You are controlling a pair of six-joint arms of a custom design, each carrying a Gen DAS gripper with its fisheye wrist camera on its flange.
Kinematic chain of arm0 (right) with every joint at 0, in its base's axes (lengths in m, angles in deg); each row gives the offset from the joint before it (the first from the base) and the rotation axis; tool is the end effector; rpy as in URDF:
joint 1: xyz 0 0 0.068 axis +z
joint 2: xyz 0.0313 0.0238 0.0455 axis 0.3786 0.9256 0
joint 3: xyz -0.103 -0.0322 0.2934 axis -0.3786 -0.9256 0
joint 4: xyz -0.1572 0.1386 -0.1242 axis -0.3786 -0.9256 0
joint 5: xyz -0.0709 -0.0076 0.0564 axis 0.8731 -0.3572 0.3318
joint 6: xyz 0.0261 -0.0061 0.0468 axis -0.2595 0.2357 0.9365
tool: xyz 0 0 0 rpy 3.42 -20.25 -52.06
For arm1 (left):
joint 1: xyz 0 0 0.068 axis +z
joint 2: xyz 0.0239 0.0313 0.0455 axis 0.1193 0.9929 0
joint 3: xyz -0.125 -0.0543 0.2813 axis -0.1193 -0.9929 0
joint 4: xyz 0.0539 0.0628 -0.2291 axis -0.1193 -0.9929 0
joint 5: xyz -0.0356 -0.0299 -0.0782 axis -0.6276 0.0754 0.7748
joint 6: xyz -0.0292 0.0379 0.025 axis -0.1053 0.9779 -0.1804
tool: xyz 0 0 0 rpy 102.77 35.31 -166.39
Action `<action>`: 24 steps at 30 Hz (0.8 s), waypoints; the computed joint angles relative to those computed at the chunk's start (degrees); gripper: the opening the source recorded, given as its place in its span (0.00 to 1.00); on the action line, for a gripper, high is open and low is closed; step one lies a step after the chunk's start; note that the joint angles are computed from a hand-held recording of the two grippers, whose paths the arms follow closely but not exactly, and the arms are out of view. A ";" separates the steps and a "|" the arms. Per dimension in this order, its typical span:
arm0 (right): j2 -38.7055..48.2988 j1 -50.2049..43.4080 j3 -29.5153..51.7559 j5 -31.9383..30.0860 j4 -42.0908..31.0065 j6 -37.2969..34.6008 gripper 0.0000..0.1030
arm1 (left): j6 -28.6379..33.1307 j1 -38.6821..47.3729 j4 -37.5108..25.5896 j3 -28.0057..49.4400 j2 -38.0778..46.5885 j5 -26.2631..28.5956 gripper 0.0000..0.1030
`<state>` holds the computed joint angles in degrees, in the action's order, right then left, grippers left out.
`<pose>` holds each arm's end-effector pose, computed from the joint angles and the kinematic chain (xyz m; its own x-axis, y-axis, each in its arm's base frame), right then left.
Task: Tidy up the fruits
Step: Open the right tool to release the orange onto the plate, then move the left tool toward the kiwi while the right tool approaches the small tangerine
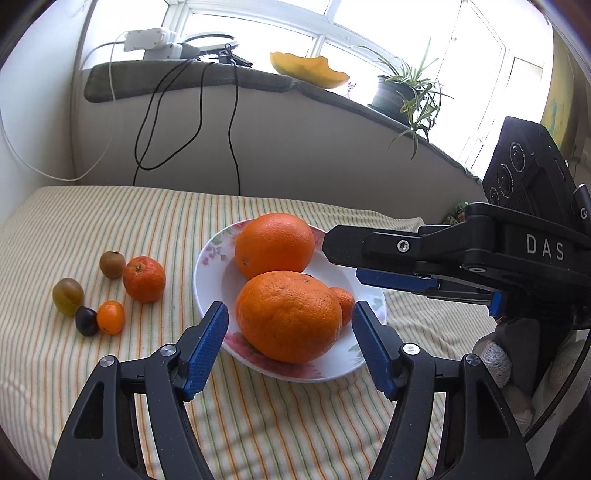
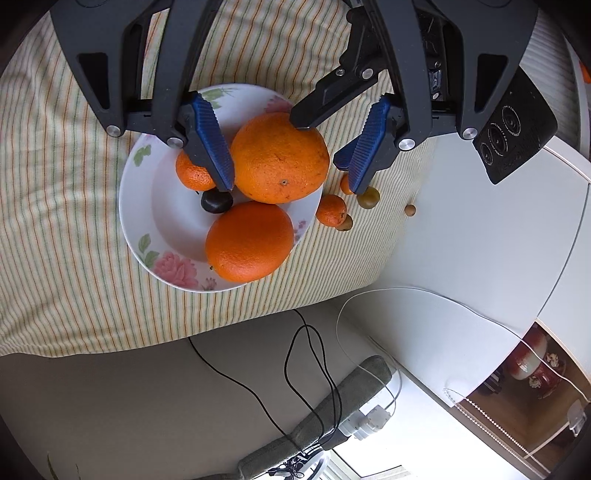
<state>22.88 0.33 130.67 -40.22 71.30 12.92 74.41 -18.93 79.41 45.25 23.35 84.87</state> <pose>0.2577 -0.0756 0.1723 -0.8596 0.1547 -0.4869 -0.1919 0.7855 0.5884 0.2092 -0.1089 0.1537 -0.6889 0.0776 -0.7207 0.4143 0.8580 -0.3037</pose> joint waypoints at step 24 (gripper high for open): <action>-10.77 1.27 -6.70 3.29 5.60 -1.00 0.75 | 6.70 13.07 -1.19 -7.66 -8.96 4.53 0.66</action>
<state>12.11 1.60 123.97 -36.94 76.90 11.92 81.11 -5.86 78.22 37.59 14.39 89.40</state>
